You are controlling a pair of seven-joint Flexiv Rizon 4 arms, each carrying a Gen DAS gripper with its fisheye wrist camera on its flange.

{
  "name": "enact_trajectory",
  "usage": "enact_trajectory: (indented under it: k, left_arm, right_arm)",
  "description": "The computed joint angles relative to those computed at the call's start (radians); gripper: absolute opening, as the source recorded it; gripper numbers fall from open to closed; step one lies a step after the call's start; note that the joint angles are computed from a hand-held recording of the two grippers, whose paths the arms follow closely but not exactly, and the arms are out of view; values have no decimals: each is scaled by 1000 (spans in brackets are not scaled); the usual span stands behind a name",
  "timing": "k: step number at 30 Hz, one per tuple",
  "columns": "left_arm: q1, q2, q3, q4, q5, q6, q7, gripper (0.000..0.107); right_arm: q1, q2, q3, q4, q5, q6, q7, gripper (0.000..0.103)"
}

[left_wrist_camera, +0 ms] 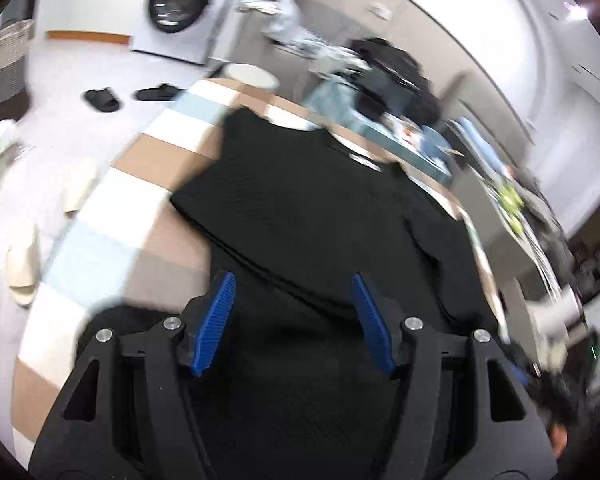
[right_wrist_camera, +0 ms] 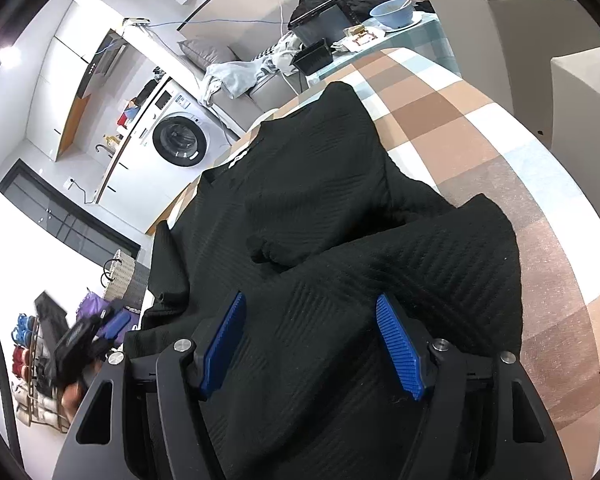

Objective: Fold small clothes

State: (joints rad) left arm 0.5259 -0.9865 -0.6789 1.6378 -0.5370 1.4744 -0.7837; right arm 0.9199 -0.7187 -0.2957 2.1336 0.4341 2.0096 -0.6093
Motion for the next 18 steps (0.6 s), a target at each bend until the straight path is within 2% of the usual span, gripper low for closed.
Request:
enact_trajectory:
  k: [4,6,8,10,11,12,13,15,18]
  left_arm:
    - [-154,-48,225,-211,-37,-136,-134,58]
    - [-226,-91,338,-332,-31,-249,-199,58]
    - [-271,-123,412,-413,-18,-330,-246,55]
    - [-277,-140,405,-424,-31,-316,-242,41]
    - [-272,-147,385,-420,-41,-289,-223,24]
    - [-266,-147,363,-407,-49,-260,-198,12]
    - [-259,-147,337,-393,-55,-215,-166,7]
    - [-253,-134,293,-352,-59,-107,-120,5]
    - [-215,-99,195,-278,-43,-15,-51,5]
  right_arm:
    - [-15,9,22,13,7,15,2,69]
    - [-18,13,25,21,11,17,-1,69]
    - [-20,15,26,27,19,17,2,69]
    - [-31,15,35,29,21,23,5,69]
    - [-39,15,41,28,18,24,5,69]
    - [-43,15,45,27,17,23,5,69]
    - [-46,15,46,25,16,21,5,69]
    - [-41,15,38,22,14,11,4,69]
    - [-46,13,38,18,7,8,5,69]
